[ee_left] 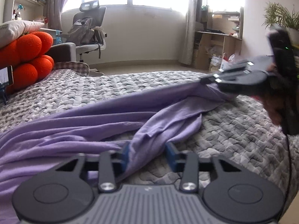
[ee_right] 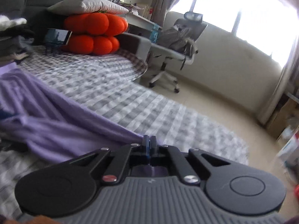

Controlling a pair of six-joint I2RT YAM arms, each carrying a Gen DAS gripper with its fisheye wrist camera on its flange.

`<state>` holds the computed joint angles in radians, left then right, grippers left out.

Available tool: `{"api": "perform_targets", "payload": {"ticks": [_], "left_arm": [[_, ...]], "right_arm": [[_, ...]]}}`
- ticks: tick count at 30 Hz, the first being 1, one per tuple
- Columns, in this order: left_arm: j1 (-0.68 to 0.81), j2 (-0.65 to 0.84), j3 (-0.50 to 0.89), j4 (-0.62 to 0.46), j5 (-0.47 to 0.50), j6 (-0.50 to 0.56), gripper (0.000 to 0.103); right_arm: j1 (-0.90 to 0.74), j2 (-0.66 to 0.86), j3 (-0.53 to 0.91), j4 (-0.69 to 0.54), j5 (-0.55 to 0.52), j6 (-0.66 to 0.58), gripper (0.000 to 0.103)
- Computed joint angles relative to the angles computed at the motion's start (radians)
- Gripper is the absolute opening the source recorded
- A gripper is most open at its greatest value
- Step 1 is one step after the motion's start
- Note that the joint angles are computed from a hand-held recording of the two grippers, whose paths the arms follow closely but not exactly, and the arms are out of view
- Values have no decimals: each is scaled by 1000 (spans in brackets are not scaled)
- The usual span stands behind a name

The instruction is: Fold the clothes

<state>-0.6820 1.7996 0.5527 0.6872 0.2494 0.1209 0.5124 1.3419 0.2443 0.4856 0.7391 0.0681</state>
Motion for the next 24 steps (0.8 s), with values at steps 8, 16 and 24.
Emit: {"api": "perform_targets", "payload": {"ticks": [8, 16, 24], "left_arm": [[-5, -6, -21, 23, -8, 40, 28], [21, -4, -22, 23, 39, 38, 29], [38, -8, -11, 2, 77, 11, 32]], "right_arm": [[-143, 177, 163, 149, -37, -302, 0], [-329, 370, 317, 124, -33, -438, 0], [-470, -161, -30, -66, -326, -134, 12]]}}
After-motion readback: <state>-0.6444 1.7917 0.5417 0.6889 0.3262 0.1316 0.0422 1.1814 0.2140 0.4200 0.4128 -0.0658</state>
